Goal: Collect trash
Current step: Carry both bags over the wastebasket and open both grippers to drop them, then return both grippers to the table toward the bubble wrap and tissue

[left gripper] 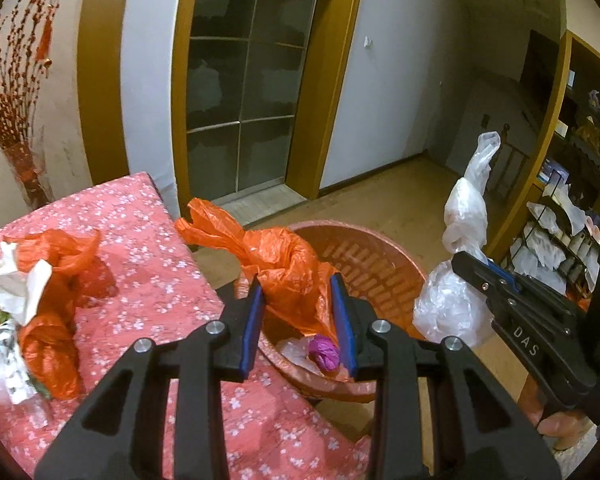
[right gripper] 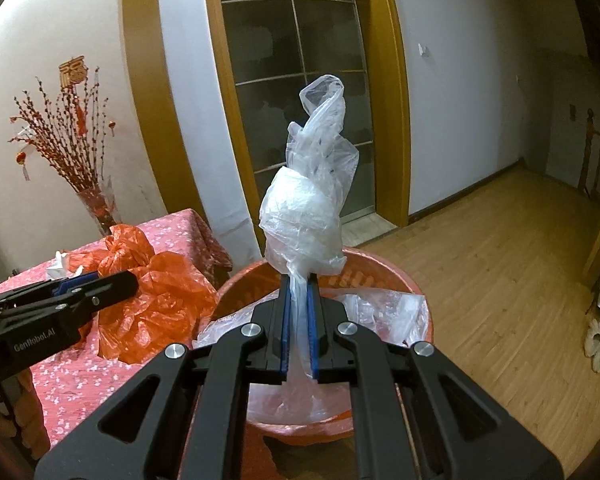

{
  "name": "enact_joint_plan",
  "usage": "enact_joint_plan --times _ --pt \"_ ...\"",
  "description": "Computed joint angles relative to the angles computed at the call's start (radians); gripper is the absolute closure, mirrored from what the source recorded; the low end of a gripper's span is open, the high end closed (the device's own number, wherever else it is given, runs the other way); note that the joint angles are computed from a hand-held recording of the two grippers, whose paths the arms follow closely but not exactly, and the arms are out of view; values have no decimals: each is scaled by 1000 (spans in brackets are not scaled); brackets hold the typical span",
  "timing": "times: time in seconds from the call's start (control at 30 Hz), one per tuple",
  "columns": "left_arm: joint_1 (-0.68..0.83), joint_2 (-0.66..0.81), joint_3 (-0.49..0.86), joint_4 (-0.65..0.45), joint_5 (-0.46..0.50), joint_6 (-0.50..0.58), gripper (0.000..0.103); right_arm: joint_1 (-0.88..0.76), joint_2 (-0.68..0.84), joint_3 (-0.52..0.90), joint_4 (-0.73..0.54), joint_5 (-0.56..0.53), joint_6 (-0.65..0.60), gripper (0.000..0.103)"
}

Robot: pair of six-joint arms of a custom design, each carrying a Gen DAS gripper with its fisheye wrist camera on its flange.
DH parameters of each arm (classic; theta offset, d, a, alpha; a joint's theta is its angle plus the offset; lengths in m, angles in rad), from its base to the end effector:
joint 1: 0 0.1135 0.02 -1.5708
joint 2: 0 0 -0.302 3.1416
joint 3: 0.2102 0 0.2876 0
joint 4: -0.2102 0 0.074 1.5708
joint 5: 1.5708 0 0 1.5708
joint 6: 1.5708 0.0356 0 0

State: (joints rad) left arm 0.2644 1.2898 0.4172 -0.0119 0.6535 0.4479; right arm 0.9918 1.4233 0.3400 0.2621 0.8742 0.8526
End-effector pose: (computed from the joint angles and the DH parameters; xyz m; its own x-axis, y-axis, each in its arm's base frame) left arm 0.2256 0.0386 0.1477 -0.6019 0.1933 -0.7749 0.4716 0.8691 -0.1495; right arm 0.1467 0.1745 0.1209 -0.4526 0.1906 -0.8711 0.1364 0.9802 0.1436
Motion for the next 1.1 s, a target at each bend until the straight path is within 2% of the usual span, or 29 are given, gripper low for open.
enact_joint_plan --times 0.4,0.57,0.63,0.73,0.93,1.1 --pt "-149 210 20 201 -99 -77 68 -148 96 -39 177 -119 -79 95" --pt "-177 291 33 250 -134 -94 60 -190 141 -24 212 -156 -88 82" --pt "-179 306 33 260 -142 -98 56 -194 154 -23 219 -158 -85 70" --pt "-164 329 36 274 -152 -96 49 -186 157 -28 214 -147 -64 60" --pt "-102 312 14 292 -150 -89 35 -162 142 -33 175 -120 -31 47" --pt "-2 251 -26 264 -130 -26 29 -117 114 -29 117 -86 5 43"
